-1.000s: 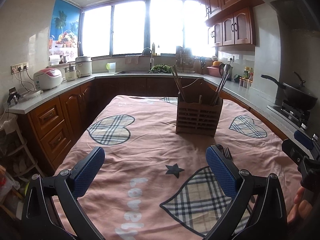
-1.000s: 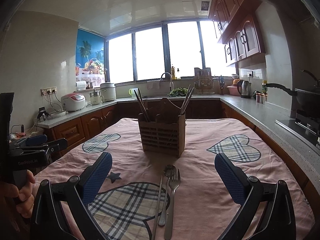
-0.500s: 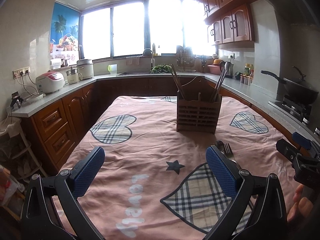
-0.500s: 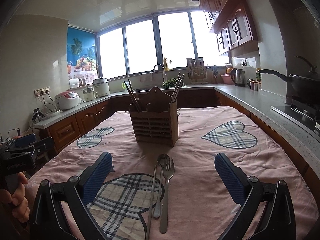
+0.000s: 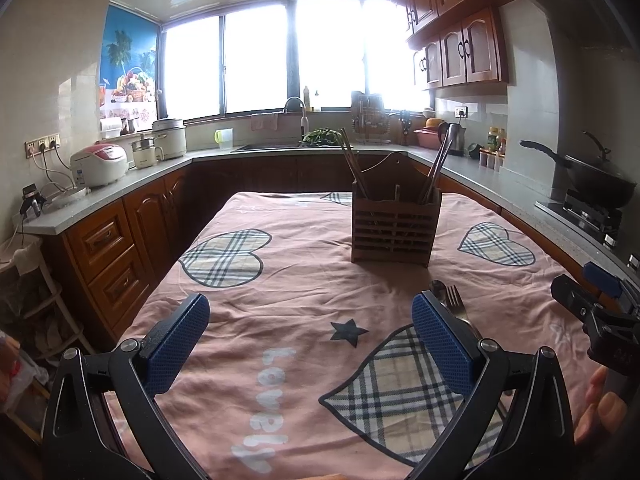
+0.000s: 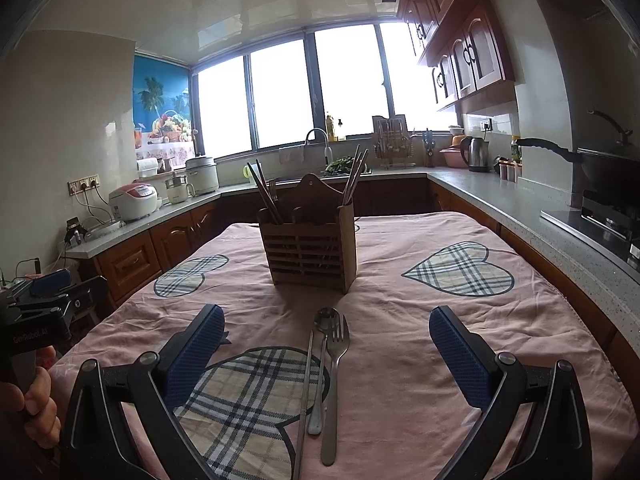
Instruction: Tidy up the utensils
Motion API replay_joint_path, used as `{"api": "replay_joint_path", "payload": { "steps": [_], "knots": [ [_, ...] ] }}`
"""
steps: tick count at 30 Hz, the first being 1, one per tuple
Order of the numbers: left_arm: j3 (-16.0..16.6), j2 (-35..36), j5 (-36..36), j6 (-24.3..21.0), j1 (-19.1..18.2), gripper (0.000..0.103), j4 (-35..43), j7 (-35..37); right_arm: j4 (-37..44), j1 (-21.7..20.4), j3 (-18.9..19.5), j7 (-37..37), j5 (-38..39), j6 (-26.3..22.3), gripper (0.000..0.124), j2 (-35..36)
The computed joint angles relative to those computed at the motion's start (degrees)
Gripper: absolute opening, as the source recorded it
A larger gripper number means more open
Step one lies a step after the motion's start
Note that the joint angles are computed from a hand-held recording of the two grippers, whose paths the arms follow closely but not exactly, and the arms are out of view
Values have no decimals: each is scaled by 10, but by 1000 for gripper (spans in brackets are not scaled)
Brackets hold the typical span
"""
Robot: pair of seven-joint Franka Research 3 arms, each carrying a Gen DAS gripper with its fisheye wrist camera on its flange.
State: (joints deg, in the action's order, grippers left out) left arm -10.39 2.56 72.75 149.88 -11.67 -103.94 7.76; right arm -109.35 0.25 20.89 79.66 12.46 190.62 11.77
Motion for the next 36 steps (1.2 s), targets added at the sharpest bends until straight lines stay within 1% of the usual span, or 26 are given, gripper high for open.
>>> {"api": "replay_joint_path", "payload": {
  "steps": [2,7,20,22,36],
  "knots": [
    [0,0,-1,1,0,103,0,1,0,-1,1,0,-1,0,103,0],
    [1,1,-4,2,0,103,1,3,-1,14,-15,0,2,-1,103,-2],
    [3,5,-5,2,-1,103,5,0,8,21,-19,-18,16,-7,103,2],
    [3,4,-4,4,0,103,3,-2,9,28,-26,-21,19,-8,103,3],
    [2,3,-2,1,-1,103,3,-3,10,14,-9,-36,27,-7,103,6]
  ]
}}
